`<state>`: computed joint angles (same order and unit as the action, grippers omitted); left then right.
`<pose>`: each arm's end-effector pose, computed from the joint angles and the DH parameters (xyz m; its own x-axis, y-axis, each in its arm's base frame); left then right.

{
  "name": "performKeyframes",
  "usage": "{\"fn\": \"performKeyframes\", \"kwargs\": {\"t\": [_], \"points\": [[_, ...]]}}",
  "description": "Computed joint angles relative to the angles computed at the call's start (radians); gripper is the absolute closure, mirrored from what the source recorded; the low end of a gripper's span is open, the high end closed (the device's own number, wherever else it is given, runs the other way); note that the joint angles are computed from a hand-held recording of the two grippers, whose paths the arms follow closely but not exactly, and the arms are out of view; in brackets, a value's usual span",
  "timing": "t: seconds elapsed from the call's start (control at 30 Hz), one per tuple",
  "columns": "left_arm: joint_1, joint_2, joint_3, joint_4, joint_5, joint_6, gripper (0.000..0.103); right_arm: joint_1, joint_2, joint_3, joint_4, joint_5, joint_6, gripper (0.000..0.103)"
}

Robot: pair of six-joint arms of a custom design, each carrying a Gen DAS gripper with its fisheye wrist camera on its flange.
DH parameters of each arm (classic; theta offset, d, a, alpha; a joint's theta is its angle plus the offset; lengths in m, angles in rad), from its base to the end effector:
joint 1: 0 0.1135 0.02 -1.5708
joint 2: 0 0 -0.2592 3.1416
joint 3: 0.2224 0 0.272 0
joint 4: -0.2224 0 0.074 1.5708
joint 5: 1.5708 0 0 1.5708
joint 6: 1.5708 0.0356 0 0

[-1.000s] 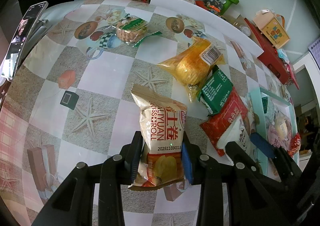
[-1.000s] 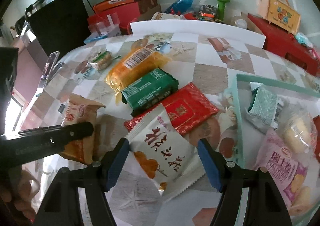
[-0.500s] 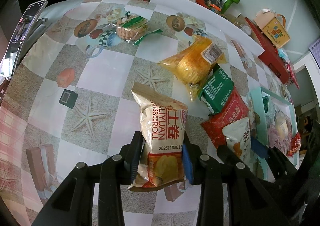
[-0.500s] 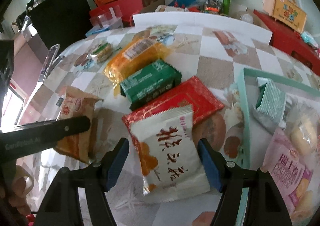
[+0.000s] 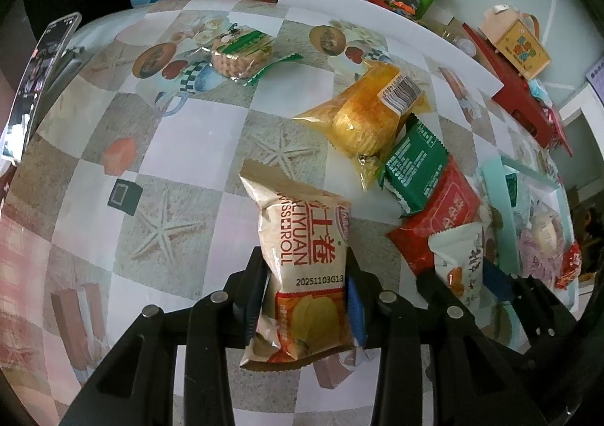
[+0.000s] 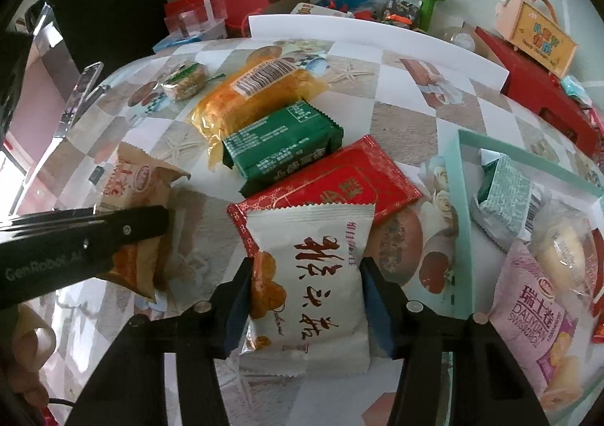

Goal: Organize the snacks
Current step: 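Carry the cookie bag into the tray and open the right gripper while the left carries the swiss roll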

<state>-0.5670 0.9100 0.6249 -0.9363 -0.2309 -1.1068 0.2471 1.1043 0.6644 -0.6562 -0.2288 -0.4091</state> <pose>0.1474 -0.0842 0.1990 -0.7632 -0.5461 -0.3455 -0.5043 0.8376 -0.2099 0.2101 0.0613 0.1897 -0.6565 -0.5651 -0.4996 -0.6538 0.7566 0.0033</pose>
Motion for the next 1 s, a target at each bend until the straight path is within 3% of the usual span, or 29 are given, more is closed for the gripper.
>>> {"fn": "performKeyframes", "kwargs": {"t": [0.3, 0.6, 1.0], "points": [[-0.031, 0.092, 0.048, -0.016, -0.048, 0.025, 0.064, 0.011, -0.015, -0.025, 0.023, 0.015, 0.011, 0.048], [-0.041, 0.059, 0.069, -0.03, -0.075, 0.042, 0.066, -0.016, -0.067, -0.036, 0.018, -0.023, 0.014, 0.048], [-0.111, -0.004, 0.12, -0.082, -0.169, -0.03, 0.066, -0.051, -0.131, -0.019, -0.016, -0.075, 0.016, 0.048]]}}
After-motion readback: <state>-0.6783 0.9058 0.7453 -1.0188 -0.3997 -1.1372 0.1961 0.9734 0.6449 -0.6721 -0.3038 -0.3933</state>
